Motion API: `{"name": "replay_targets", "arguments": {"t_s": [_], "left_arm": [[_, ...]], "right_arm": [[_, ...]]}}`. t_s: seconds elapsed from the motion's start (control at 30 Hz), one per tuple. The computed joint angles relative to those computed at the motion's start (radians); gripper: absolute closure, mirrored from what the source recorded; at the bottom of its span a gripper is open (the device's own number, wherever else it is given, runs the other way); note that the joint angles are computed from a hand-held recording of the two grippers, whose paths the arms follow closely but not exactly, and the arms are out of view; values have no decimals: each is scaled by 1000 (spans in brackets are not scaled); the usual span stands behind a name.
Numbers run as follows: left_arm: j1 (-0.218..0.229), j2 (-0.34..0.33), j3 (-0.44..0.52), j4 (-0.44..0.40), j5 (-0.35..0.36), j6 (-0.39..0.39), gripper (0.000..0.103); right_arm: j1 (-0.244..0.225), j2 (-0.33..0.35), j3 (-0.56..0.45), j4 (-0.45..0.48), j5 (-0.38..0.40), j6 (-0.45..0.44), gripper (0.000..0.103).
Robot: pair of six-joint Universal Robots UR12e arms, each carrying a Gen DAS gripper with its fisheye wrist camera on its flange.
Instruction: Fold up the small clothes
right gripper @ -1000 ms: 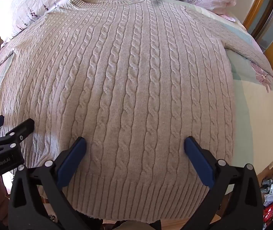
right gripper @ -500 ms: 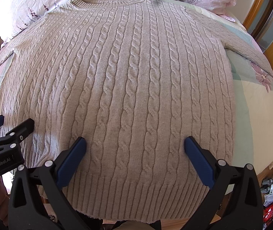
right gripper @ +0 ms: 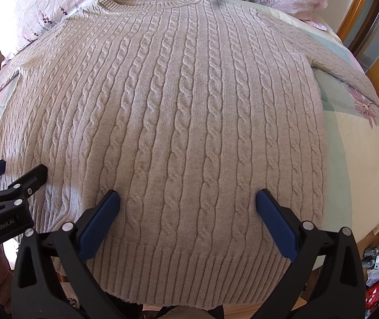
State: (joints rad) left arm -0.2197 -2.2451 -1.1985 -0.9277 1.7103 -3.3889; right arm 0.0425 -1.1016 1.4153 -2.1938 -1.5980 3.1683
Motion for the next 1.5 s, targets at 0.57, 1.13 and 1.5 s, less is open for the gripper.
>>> {"name": "replay_targets", "arguments": {"t_s": [0.57, 1.13, 1.5], "left_arm": [[0, 0, -1, 1, 0, 0, 1], [0, 0, -1, 3, 1, 0, 1], [-1, -2, 12, -17, -3, 5, 1]], "right_arm": [[0, 0, -1, 0, 0, 0, 2], [-2, -2, 2, -13, 1, 0, 2], [-14, -29, 79, -158, 44, -69, 2]]}}
